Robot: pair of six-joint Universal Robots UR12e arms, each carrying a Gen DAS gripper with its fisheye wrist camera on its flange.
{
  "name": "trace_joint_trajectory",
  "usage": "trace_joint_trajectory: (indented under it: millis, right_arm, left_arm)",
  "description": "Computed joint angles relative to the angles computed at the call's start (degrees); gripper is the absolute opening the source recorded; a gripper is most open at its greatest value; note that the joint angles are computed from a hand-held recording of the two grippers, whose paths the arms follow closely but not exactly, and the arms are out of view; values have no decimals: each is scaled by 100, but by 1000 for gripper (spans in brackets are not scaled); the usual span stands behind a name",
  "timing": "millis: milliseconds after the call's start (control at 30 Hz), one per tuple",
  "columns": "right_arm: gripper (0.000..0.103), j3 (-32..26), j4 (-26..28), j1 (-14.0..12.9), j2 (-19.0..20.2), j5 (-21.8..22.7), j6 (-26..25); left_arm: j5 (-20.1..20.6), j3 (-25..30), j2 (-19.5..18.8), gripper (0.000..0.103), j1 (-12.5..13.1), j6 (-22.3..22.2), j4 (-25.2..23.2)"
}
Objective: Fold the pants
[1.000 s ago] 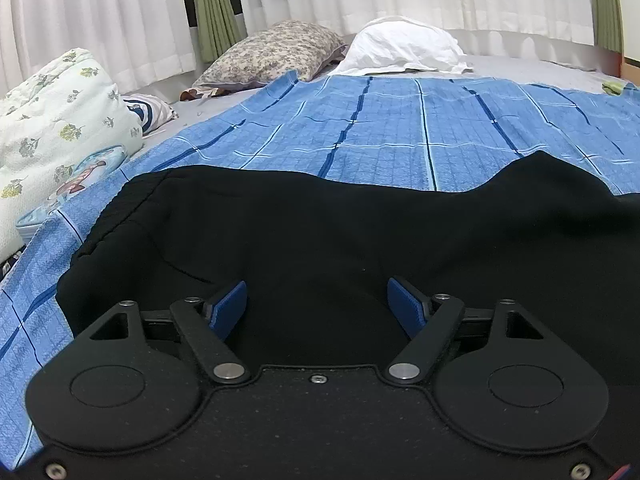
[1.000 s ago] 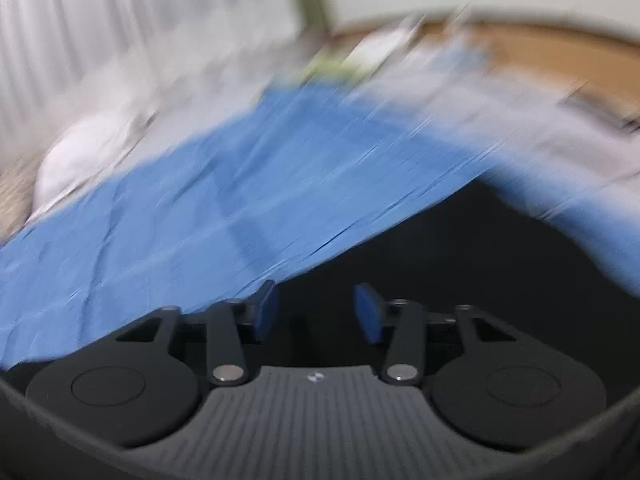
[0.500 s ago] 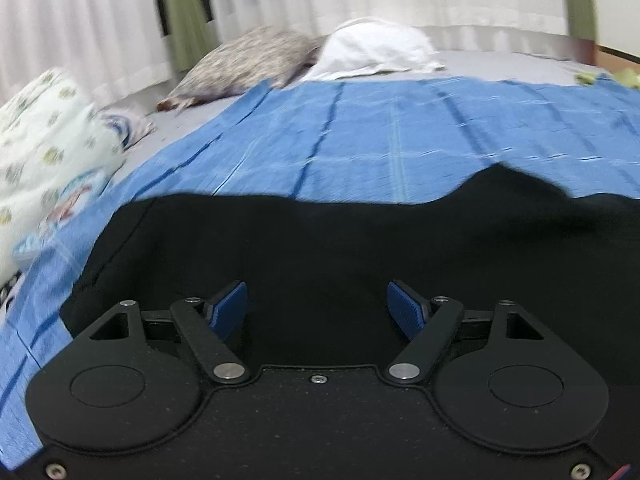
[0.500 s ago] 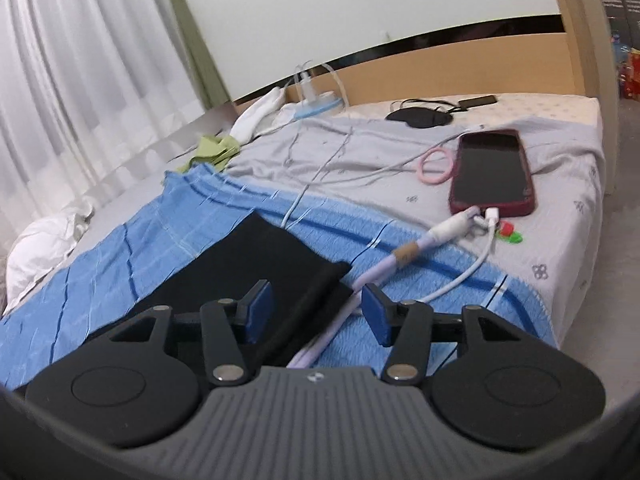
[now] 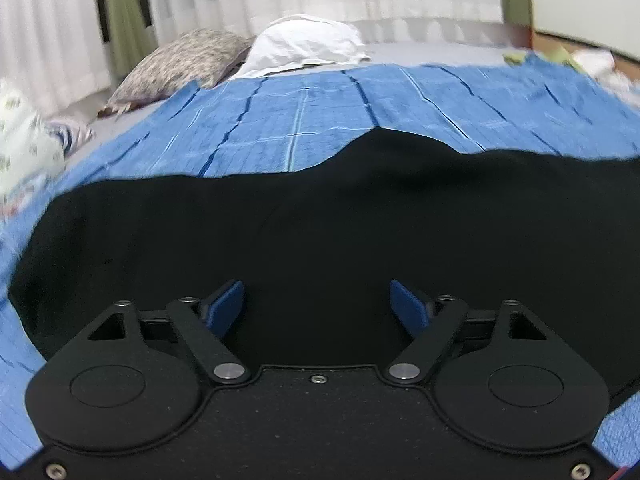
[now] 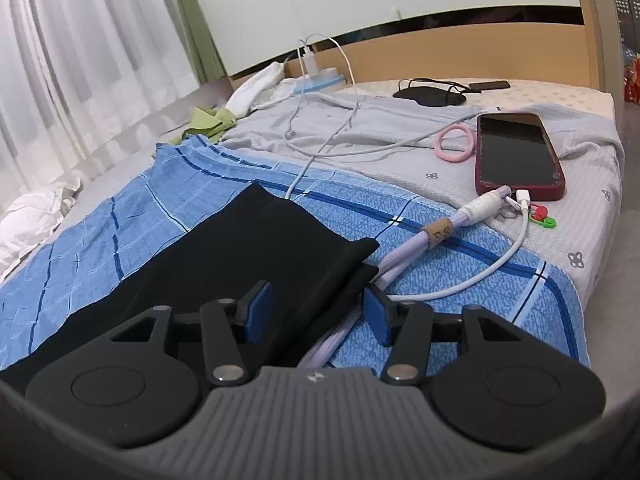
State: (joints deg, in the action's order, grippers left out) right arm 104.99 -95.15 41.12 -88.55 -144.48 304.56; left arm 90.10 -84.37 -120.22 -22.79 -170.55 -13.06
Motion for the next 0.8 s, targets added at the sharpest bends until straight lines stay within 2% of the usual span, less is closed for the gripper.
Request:
trace_joint_trajectory:
  millis: [33, 67, 167, 300, 367, 467, 600, 633, 667, 733, 800]
  right_arm:
    - [53, -53, 55, 4, 19, 11, 3]
    - [47, -132, 137, 14, 54, 39, 9]
    - [46, -221, -76, 43, 142, 79, -240]
    - [45, -343, 26, -21, 277, 153, -516]
    - [53, -234, -194, -106, 214, 245, -446]
    - [46, -29, -424, -227, 85, 242, -128]
    - [45, 245, -926, -344, -93, 223, -63]
    - [33, 293, -995, -385, -149, 281, 45]
    - [11, 314, -1012, -418, -189, 350, 145]
    - [9, 316, -1036, -447, -237, 404, 332]
    - [8, 23, -529, -438, -117, 332, 359]
  left_arm:
    - [-44, 14, 1, 84, 22, -101, -58]
    - [-80, 16, 6, 84, 44, -182, -98]
    - [-109, -18, 12, 86, 70, -238, -67]
    - [-94, -46, 9, 87, 73, -210, 6]
    - [-125, -48, 11, 87, 78, -250, 2]
    - [-166, -64, 13, 87, 90, -292, 34]
    - [-162, -82, 8, 87, 87, -290, 99]
    - [-181, -87, 9, 87, 93, -306, 109]
    - [-212, -103, 12, 87, 104, -327, 131]
    - [-277, -130, 18, 87, 125, -381, 181]
    - [-299, -166, 33, 87, 136, -470, 249]
